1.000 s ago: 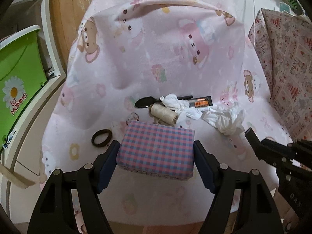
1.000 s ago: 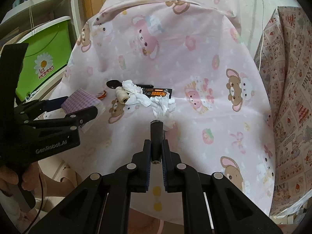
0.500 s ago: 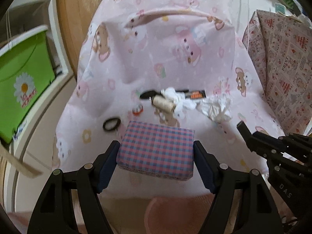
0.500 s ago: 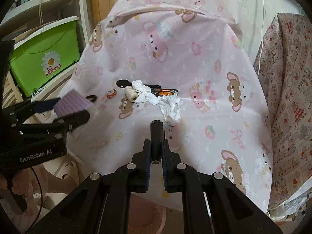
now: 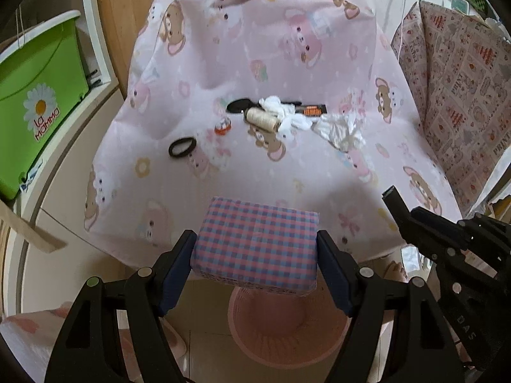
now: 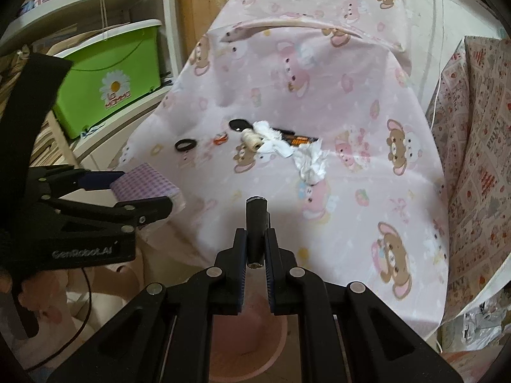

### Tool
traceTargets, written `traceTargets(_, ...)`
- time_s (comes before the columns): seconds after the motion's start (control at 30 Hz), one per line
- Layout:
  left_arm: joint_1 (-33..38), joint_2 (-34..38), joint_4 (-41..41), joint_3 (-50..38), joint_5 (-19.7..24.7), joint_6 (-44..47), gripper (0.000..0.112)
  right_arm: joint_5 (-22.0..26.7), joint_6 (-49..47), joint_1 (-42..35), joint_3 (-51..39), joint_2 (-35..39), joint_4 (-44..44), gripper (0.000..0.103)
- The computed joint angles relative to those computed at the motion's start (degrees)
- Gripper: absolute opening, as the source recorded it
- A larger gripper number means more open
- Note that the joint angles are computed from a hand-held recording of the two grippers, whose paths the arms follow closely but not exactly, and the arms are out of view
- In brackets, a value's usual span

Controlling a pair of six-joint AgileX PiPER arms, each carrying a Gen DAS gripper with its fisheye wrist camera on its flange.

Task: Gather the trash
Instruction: 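Carry the box and cylinder down over the pink wastebasket with both tools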

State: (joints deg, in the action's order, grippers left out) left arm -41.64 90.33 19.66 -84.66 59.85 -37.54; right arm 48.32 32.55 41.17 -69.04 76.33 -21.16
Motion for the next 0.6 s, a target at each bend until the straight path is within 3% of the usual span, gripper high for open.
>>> traceTargets(0.2,-0.45,-1.27,0.23,2.23,0.74,-0.49,0.073,-0.19,-4.47,-0.24,1.08,0.19,6.14,0.011)
traceTargets(0.6,3.53,1.56,-9.59,5.19,0.79,6.56,0.073,-0.21,-11.26,-1.4,3.33,5.23,14.34,0.011)
